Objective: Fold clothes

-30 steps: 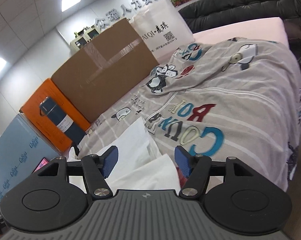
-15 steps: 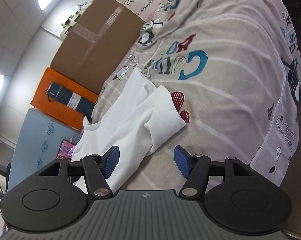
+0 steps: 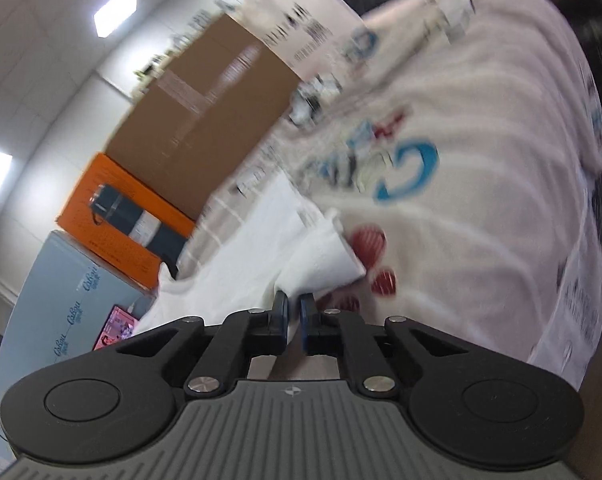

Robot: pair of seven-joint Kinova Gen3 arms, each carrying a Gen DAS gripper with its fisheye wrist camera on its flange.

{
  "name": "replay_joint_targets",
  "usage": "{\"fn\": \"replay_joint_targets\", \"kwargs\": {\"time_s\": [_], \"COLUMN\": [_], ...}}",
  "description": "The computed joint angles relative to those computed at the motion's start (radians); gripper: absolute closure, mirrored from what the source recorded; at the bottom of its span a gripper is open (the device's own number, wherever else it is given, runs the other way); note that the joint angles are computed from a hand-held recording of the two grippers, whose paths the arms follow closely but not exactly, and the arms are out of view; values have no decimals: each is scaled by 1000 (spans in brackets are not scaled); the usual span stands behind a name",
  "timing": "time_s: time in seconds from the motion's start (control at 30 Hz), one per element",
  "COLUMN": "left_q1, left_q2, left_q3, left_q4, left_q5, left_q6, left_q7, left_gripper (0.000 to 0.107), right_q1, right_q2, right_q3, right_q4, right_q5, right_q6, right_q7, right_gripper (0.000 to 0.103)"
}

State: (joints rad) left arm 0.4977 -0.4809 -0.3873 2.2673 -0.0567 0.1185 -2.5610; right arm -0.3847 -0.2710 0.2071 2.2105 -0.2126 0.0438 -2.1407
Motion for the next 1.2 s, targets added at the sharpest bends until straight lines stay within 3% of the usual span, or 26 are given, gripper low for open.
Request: {"fn": "replay_joint_targets", "kwargs": {"time_s": [0.1, 0.2, 0.27, 0.4, 0.47, 0.5, 0.57, 0.63, 0.77, 0.87, 1.0, 1.07, 1.1, 1.17, 1.2], "left_q1": [-26, -51, -93, -159, -215, -246, -251, -188, -2, 137, 312, 392, 430, 481, 490], "left_q2": [-46, -47, -21, 13, 13, 11, 2, -13, -45, -12, 101, 139, 153, 157, 140], "left_q3": [34, 42, 53, 54, 61, 62, 17, -75, -245, -378, -563, -656, -697, -724, -710], "left_q4": [-7, -13, -18, -43, -74, -85, -92, -83, -92, -146, -192, -202, -204, -197, -186], "left_q5": [-3, 22, 42, 122, 203, 243, 314, 396, 558, 680, 843, 924, 962, 987, 986], "left_q6": [56, 163, 229, 292, 336, 353, 351, 298, 253, 358, 487, 535, 549, 527, 491], "left_q7": [2, 6, 7, -7, -54, -80, -109, -111, 31, 128, 154, 111, 81, 38, 27], "left_gripper": [105, 105, 105, 98, 94, 90, 87, 86, 80, 69, 70, 71, 73, 86, 107], "right_q1": [139, 278, 315, 204, 148, 119, 37, -7, -51, -2, 75, 149, 195, 286, 330], "right_q2": [-52, -96, -108, -109, -109, -109, -105, -93, -61, -27, 9, 20, 25, 31, 33], "right_q3": [-118, -220, -234, -118, -82, -63, -5, 24, 53, 6, -70, -143, -189, -281, -328], "right_q4": [16, 31, 44, 69, 73, 76, 80, 78, 66, 54, 48, 52, 53, 54, 55], "right_q5": [77, 143, 124, 48, 36, 31, 23, 23, 24, 24, 26, 26, 35, 59, 79], "right_q6": [-27, 11, 50, 64, 51, 44, 19, 7, 2, -4, -15, -38, -47, -66, -75], "right_q7": [-10, -71, -43, 22, 31, 36, 49, 56, 66, 56, 40, 27, 22, 47, 63], "right_gripper": [102, 102, 102, 97, 79, 62, 59, 58, 56, 53, 52, 52, 55, 77, 95]}}
